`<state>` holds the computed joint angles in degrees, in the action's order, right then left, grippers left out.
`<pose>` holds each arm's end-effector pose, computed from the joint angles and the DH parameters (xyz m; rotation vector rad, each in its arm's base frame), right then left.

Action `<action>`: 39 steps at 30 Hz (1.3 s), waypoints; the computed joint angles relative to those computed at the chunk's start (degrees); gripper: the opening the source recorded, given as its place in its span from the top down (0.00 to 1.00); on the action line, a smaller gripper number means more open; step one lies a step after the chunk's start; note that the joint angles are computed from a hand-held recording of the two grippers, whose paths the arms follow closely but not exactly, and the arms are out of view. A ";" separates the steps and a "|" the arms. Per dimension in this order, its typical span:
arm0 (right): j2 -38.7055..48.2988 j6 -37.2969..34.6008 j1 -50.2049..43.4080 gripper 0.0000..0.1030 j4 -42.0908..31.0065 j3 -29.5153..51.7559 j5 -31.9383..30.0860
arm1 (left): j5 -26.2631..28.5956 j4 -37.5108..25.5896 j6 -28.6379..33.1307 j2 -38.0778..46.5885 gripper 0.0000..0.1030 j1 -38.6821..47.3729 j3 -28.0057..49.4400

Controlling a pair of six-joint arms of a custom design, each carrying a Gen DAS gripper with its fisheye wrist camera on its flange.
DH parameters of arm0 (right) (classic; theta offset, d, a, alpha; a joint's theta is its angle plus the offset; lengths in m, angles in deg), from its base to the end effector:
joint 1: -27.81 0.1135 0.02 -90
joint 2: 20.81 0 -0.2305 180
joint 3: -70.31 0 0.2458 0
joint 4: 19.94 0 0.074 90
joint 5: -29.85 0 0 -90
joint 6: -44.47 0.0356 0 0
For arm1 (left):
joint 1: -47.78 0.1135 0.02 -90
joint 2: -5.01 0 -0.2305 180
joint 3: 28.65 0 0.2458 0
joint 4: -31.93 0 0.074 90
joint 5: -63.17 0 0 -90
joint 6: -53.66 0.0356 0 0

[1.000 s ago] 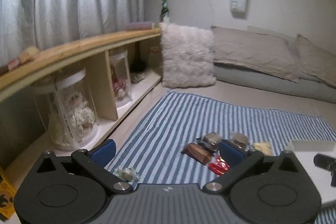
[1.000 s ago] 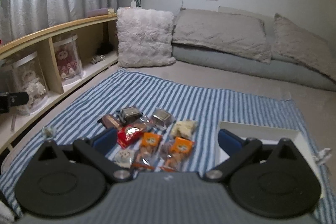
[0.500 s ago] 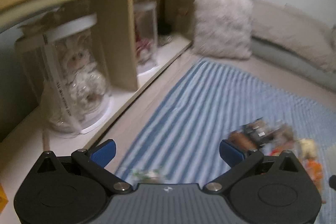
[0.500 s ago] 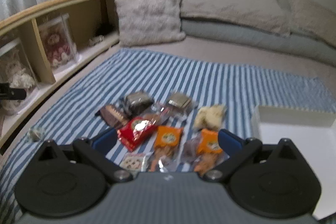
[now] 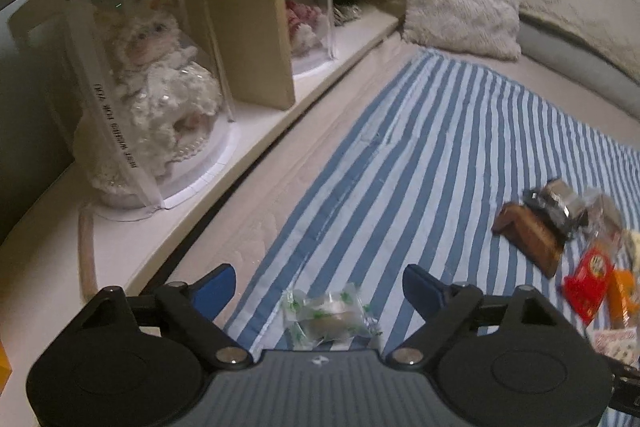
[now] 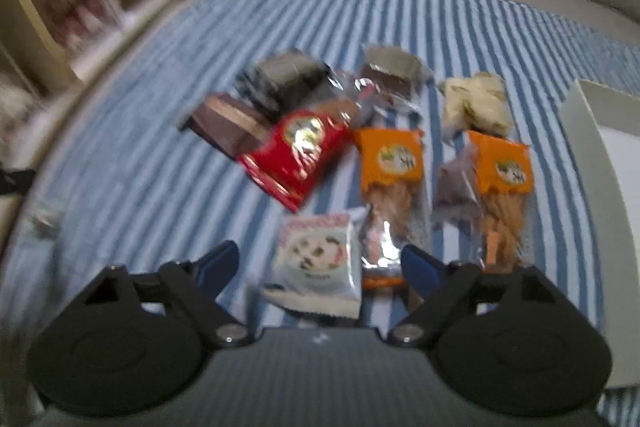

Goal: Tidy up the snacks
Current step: 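Grasp the clear green-trimmed candy with the left gripper while the right grasps a cookie packet, then lift both held snacks and carry them over the white tray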

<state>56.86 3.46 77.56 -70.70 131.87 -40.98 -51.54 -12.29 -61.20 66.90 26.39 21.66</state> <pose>0.1699 0.1826 0.1715 0.0733 2.6273 0.1191 0.2028 -0.0635 0.1795 -0.2367 2.4188 0.1955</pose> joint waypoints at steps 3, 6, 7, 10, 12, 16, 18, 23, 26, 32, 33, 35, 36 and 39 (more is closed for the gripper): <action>6.29 1.92 2.60 0.11 -2.64 4.19 3.37 | -0.64 1.16 0.07 4.41 0.27 -0.92 1.02; 8.96 3.53 3.95 0.22 -5.42 6.82 5.12 | -0.21 1.84 0.51 7.05 0.34 -1.32 1.69; 9.69 2.64 3.45 0.26 -5.74 7.43 5.32 | -0.62 1.70 0.65 8.03 0.36 -1.58 2.17; 9.15 -0.21 3.02 0.45 -6.35 7.80 6.15 | -1.06 1.85 0.20 9.36 0.42 -1.48 2.42; 6.99 -1.70 2.25 0.45 -5.46 6.50 5.39 | -1.51 1.25 -0.21 10.09 0.50 -1.29 2.62; 3.80 -5.17 -0.23 0.45 -2.47 3.85 3.10 | -1.27 1.11 -0.65 9.49 0.54 0.24 2.17; 2.32 -6.04 -0.90 0.45 -1.83 3.03 2.30 | -1.28 1.00 -0.28 8.98 0.57 0.65 1.93; 0.67 -6.54 -1.39 0.45 -1.51 2.38 1.28 | -0.55 -0.43 -0.70 8.59 0.68 0.60 2.66; 0.13 -7.06 -1.75 0.45 -0.98 1.97 0.52 | -0.75 -1.86 -1.05 8.29 0.69 0.15 3.38; -2.61 -8.07 -1.97 0.45 0.22 0.70 -0.41 | 0.52 -4.27 -1.29 5.56 0.92 0.11 3.76; -3.27 -8.27 -2.01 0.45 0.43 0.35 -0.53 | 0.49 -4.79 -1.62 5.10 0.92 -0.17 3.83; -4.54 -8.47 -1.98 0.45 0.36 -0.08 -0.64 | 0.45 -5.38 -1.69 4.55 0.92 -0.70 3.75; -5.18 -8.48 -1.94 0.45 0.17 -0.29 -0.57 | 0.45 -5.60 -1.78 4.45 0.92 -0.78 3.66; -7.07 -8.29 -2.03 0.45 -0.34 -1.18 -0.53 | 2.49 -5.16 -1.78 3.43 0.83 0.62 2.55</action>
<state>49.79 -4.83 75.53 -71.04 130.69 -41.51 -49.05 -17.44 -62.97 70.34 27.01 24.21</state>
